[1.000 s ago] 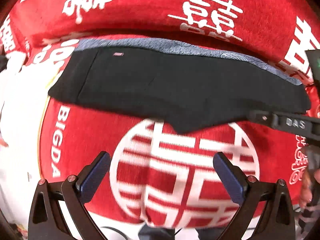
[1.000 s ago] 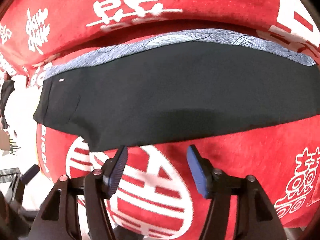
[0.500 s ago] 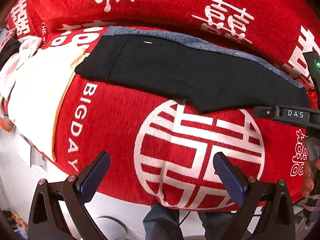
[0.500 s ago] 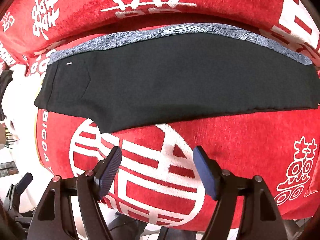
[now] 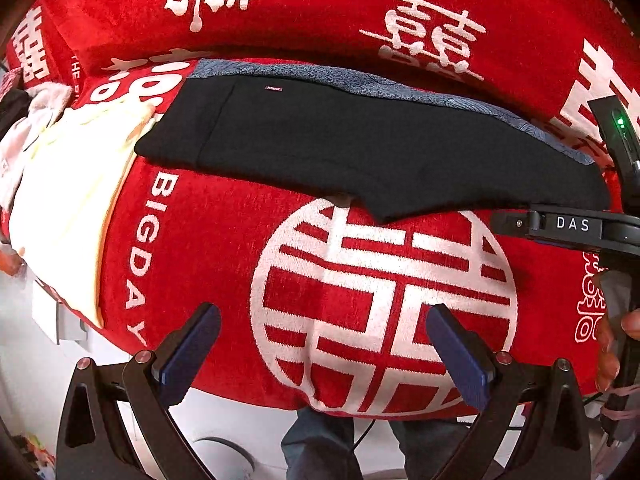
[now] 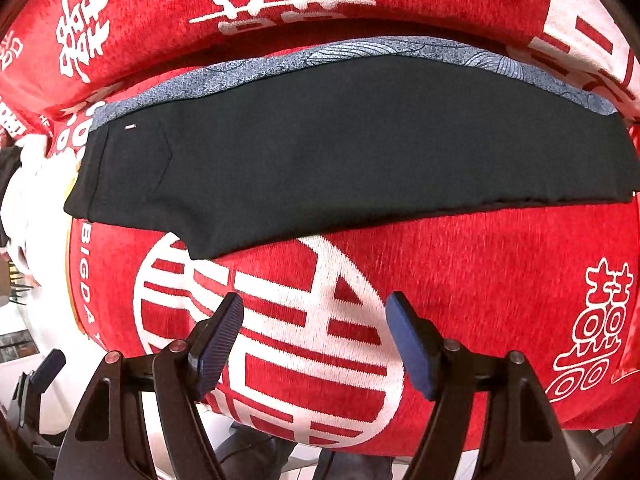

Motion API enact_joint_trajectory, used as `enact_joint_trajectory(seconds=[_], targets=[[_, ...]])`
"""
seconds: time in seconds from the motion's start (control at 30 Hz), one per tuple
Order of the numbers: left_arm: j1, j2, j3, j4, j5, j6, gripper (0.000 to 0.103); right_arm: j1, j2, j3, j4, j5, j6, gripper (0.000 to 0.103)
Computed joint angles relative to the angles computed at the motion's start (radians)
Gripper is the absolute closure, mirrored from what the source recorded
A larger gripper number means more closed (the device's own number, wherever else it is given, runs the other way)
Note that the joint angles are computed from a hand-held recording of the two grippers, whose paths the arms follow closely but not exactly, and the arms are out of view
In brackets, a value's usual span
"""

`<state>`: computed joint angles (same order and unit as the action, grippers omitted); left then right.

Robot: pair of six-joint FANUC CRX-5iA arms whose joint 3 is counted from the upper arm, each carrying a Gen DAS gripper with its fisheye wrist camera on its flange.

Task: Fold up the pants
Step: 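Open both grippers and withdraw them above the folded trousers, then lower both grippers onto the trousers and grasp one end with the right gripper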

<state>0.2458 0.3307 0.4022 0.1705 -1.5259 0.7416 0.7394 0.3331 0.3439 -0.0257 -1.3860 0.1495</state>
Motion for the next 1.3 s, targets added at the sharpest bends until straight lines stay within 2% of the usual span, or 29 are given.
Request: enact_joint_trajectory(seconds=[0.83,1.03,1.3], targets=[[-0.011,0.003,0.003,-0.007,0.015,-0.011,0.000,0.010,-0.040,-0.055,0.021,0.032,-0.056,0.026],[-0.041,0.016,0.013,-0.011,0.050,-0.021,0.000,0.014,-0.099,-0.138,0.062,0.086,-0.121,0.026],[-0.125,0.065,0.060,-0.023,0.105,-0.012,0.000,0.008,-0.216,-0.298,0.115,0.147,-0.223,0.026]])
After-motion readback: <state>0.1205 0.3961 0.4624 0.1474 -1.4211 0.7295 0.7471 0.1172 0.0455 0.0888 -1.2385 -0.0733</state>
